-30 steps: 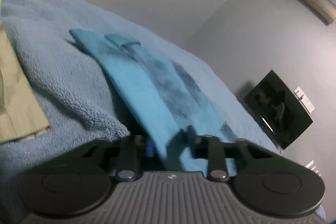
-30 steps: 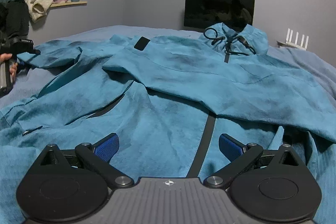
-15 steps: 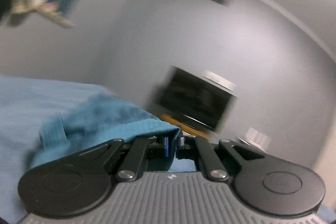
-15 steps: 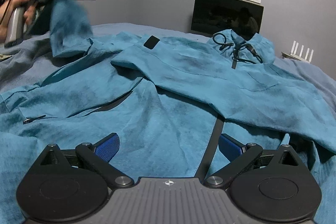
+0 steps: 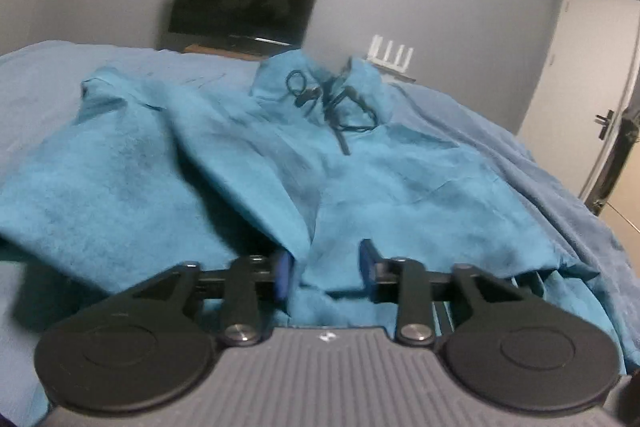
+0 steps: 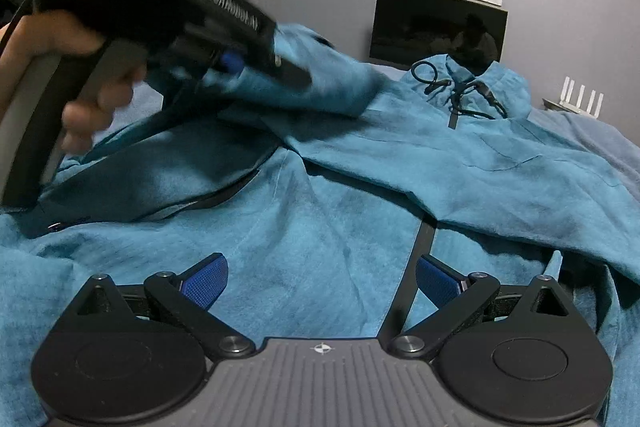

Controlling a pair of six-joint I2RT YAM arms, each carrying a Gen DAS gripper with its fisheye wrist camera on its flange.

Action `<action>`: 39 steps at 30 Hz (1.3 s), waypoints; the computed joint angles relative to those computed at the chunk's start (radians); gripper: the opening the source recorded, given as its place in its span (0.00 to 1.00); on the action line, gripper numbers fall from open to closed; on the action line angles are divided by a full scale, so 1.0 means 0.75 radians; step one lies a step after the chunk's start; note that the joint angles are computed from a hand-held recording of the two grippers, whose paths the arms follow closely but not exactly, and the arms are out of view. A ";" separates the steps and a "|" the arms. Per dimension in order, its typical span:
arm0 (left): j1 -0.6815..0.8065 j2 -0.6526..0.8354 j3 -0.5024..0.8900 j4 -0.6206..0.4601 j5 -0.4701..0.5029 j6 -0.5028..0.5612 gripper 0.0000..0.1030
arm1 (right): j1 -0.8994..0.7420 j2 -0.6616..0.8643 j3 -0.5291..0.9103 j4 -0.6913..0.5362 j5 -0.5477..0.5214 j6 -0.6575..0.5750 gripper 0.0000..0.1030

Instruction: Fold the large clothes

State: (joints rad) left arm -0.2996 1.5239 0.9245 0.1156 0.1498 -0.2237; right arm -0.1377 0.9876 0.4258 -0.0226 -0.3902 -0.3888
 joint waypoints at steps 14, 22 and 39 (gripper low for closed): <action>-0.144 -0.902 -0.158 -0.896 -0.576 -0.144 0.74 | -0.036 0.013 0.054 -0.082 -0.011 0.036 0.98; 0.082 -0.796 -0.252 -0.663 -0.498 -0.157 0.74 | 0.035 -0.098 0.189 -0.128 0.118 0.194 0.97; 0.341 -0.571 -0.271 -0.474 -0.184 -0.174 0.74 | 0.682 0.994 1.202 -0.353 0.716 0.377 0.27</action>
State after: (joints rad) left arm -0.0441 1.0959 0.7210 -0.2398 0.0116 -0.3546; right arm 0.3735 1.7328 1.3271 -0.2871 0.1470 -0.1058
